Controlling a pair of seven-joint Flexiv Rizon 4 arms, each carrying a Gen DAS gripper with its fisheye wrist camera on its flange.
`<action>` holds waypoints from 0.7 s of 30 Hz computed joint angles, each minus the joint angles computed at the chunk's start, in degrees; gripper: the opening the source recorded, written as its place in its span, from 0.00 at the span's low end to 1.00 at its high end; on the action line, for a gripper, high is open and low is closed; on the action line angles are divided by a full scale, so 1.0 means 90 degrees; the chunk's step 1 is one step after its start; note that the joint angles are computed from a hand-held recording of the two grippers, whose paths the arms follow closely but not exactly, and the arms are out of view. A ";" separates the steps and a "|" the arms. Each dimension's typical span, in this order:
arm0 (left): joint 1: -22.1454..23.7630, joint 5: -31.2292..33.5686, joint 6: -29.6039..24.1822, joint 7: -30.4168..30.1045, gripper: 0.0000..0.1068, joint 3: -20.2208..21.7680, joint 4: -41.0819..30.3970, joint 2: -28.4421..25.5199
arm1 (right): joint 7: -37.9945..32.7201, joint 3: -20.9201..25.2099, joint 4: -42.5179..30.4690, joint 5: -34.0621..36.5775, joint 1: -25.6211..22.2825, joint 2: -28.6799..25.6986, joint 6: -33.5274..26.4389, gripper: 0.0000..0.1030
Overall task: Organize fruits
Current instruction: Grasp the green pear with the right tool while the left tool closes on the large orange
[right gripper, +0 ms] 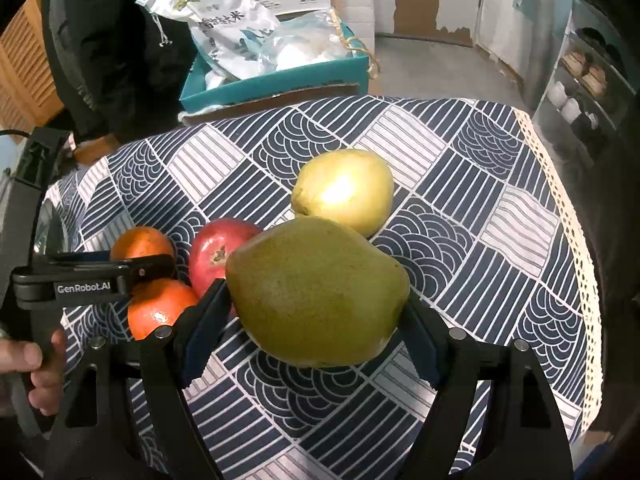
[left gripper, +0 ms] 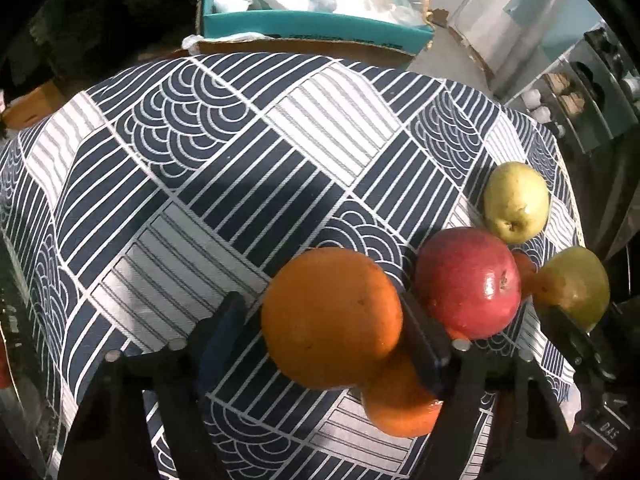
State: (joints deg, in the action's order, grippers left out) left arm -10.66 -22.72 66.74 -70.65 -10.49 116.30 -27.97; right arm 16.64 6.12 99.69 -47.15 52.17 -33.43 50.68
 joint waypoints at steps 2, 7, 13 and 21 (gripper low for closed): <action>0.0038 -0.0062 -0.0019 0.0114 0.61 -0.0077 0.0020 0.0021 | -0.0011 0.0001 -0.0014 0.0010 0.0000 -0.0004 -0.0040 0.79; -0.0209 0.0440 0.0132 -0.0158 0.60 0.0259 0.0018 0.0088 | -0.0037 -0.0014 -0.0065 -0.0026 0.0011 -0.0005 -0.0131 0.79; -0.0180 0.0651 0.0336 -0.0234 0.60 0.0327 0.0199 0.0258 | -0.0072 -0.0025 -0.0168 -0.0101 0.0042 0.0004 -0.0281 0.79; -0.0106 0.0759 0.0636 -0.0106 0.60 0.0293 0.0486 0.0649 | -0.0163 -0.0028 -0.0387 -0.0248 0.0119 0.0044 -0.0617 0.79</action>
